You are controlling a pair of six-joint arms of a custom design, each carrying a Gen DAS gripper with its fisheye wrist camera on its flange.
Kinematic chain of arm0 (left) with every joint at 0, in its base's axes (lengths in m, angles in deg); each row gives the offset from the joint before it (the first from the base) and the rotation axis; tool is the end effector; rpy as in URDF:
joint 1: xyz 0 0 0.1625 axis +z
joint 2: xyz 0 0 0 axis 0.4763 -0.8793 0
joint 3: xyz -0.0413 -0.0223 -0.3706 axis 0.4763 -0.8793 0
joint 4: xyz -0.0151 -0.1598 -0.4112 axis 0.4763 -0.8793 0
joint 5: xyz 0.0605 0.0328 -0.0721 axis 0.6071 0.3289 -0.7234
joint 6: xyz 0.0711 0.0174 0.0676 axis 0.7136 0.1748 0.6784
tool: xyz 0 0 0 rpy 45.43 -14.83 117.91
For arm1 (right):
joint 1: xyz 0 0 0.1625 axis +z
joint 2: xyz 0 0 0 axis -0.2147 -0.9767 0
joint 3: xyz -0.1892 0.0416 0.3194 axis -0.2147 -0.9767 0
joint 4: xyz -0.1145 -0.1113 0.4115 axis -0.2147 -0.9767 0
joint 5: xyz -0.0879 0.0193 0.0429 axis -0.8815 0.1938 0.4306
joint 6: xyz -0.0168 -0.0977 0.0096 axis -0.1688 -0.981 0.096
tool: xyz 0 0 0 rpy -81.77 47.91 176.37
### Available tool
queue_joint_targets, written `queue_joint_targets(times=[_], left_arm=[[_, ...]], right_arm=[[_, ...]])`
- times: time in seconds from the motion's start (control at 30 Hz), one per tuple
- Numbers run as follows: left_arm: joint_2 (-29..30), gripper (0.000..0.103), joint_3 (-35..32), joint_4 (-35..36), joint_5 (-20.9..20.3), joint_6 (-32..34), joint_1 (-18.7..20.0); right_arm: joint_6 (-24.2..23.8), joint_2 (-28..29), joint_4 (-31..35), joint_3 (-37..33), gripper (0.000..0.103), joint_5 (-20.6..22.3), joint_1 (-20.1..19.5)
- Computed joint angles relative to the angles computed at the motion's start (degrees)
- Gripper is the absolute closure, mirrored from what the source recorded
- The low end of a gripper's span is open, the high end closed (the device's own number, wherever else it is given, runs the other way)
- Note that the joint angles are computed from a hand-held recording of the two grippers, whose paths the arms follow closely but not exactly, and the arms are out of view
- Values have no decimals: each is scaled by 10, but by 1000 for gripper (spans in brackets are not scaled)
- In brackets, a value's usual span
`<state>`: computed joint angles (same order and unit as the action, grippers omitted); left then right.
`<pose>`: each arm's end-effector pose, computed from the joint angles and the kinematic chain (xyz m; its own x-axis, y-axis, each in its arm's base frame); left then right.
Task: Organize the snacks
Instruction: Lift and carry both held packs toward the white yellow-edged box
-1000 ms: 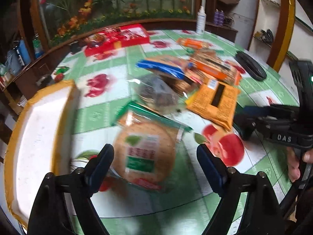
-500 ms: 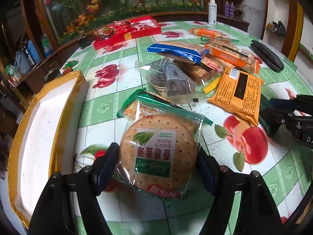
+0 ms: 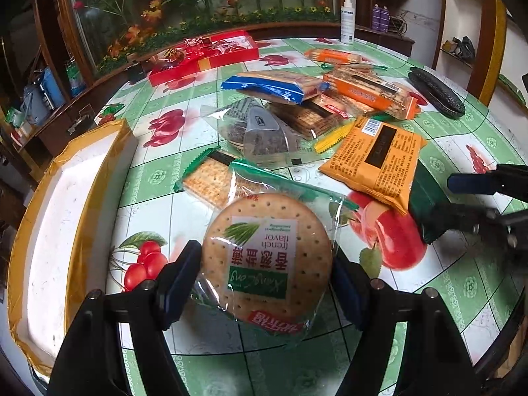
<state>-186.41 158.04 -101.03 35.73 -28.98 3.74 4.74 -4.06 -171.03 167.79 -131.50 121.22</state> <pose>-0.1278 -0.3232 0.1304 -0.5746 0.4094 -0.7087 0.6967 0.6991 -0.1610 0.1778 -0.2873 0.0609 -0.8019 -0.1242 0.5845 -0.4386 0.7866 -0.4346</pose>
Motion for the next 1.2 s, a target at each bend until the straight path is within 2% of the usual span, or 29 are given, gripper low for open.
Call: queue_joint_targets(times=[0.1,0.17,0.23,0.27,0.33,0.4,0.5,0.57,0.67,0.83,0.97,1.03,1.17,1.2], left_arm=[[-4,29,2,-4,-2,0,1],[-5,29,3,-2,0,-1,0],[-7,29,4,-2,0,0,-1],[-6,29,4,-3,0,-1,-1],[-5,29,4,-3,0,-1,-1],[-7,29,5,-7,-4,4,0],[-10,29,7,-14,-6,5,-2],[-13,29,7,-19,-9,6,0],[-14,29,7,-29,-12,5,2],[-23,34,11,-28,5,-3,-5],[-45,44,13,-12,17,-16,-5],[-49,44,12,-8,25,-22,-3],[-58,43,10,-3,15,-12,7],[-64,36,10,-5,5,-3,11]], right_arm=[[11,55,18,-46,35,-77,35],[-1,101,25,-76,36,-132,49],[-21,111,1,-77,50,-136,49],[-18,95,23,-71,53,-138,48],[-33,88,12,-62,56,-160,46],[-28,50,19,-36,56,-139,27],[-18,11,13,-3,56,-141,13],[-7,-20,6,22,56,-125,4],[-1,-40,-17,39,56,-112,14],[-22,-8,-70,20,56,-91,44],[-26,24,-66,-10,56,-56,60],[-25,41,-57,-24,56,-41,63],[-22,68,-51,-44,56,-35,71],[-21,69,-49,-44,56,-33,70]])
